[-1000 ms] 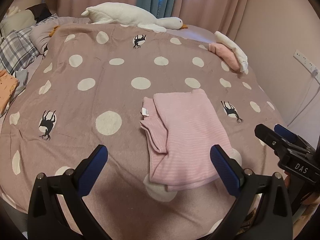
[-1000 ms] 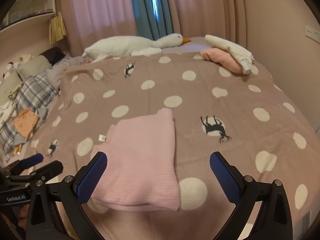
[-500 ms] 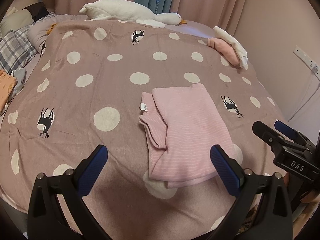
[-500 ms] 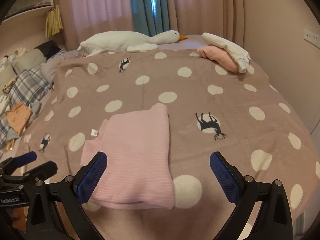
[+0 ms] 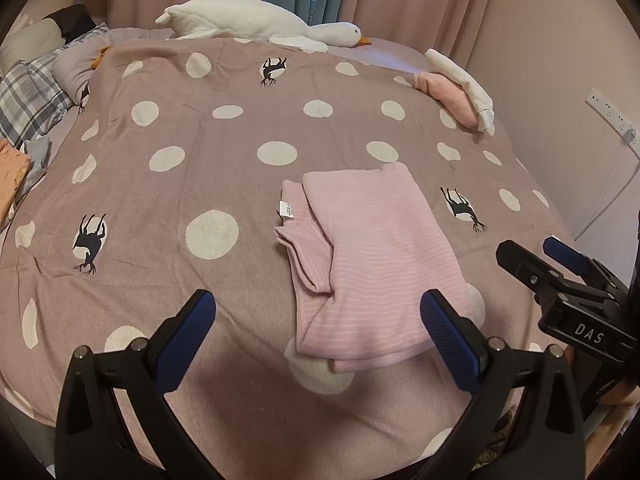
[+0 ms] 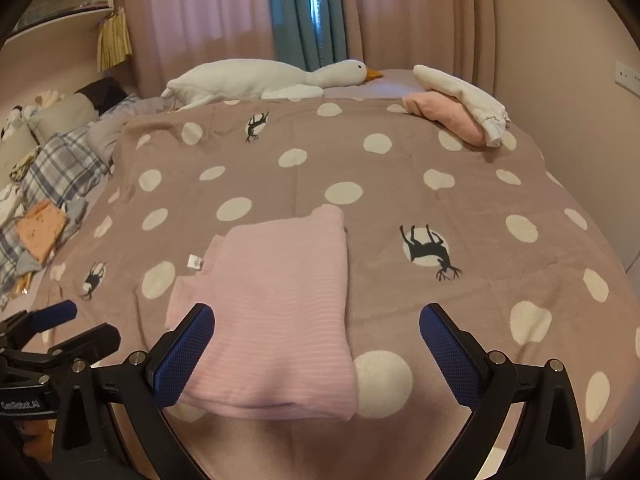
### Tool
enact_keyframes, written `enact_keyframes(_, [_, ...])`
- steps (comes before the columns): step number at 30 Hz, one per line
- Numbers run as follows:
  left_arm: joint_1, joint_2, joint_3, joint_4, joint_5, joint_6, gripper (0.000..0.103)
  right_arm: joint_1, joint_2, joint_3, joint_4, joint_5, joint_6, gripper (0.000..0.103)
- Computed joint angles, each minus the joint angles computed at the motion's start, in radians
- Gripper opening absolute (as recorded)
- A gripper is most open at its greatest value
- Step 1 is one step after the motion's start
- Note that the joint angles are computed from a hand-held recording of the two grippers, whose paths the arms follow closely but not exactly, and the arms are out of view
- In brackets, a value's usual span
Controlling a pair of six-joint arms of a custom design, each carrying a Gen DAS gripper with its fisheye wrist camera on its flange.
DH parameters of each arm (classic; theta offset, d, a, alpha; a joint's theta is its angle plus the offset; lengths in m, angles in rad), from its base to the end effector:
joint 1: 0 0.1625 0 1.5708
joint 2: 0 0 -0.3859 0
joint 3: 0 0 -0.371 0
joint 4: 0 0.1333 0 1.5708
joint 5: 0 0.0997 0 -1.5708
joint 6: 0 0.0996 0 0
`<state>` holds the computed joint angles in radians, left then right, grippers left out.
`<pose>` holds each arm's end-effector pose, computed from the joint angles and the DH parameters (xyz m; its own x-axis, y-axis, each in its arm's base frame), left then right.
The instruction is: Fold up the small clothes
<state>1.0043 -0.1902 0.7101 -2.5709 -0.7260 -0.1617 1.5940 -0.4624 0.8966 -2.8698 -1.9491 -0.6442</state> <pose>-0.2647 -0.8033 0.0386 -0.8125 -0.0565 -0.5802 0.3497 0.7490 -0.5627 0.1154 -0.8146 0.1944 -0.7390 -0.1821 0.6486 -0.5739 0.6744 -0.4645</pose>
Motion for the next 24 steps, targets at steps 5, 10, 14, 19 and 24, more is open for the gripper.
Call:
enact_keyframes(5, [0.002,-0.005,0.010,0.001,-0.005,-0.009,0.102,0.000,0.000,-0.001,0.001,0.000,-0.001,0.101])
enact_keyframes(10, [0.001,-0.004,0.011,-0.004,-0.007,-0.003,0.102,0.000,0.000,0.000,0.000,-0.003,0.001,0.101])
enact_keyframes(14, [0.001,-0.010,0.019,-0.009,-0.014,-0.001,0.102,0.000,-0.001,0.000,0.003,-0.005,-0.001,0.101])
enact_keyframes(19, [-0.001,-0.012,0.023,-0.013,-0.010,-0.001,0.102,-0.001,-0.004,0.001,0.007,-0.003,-0.003,0.101])
enact_keyframes(24, [0.000,-0.017,0.024,-0.006,-0.017,-0.006,0.102,-0.001,0.003,-0.006,0.006,-0.008,-0.007,0.101])
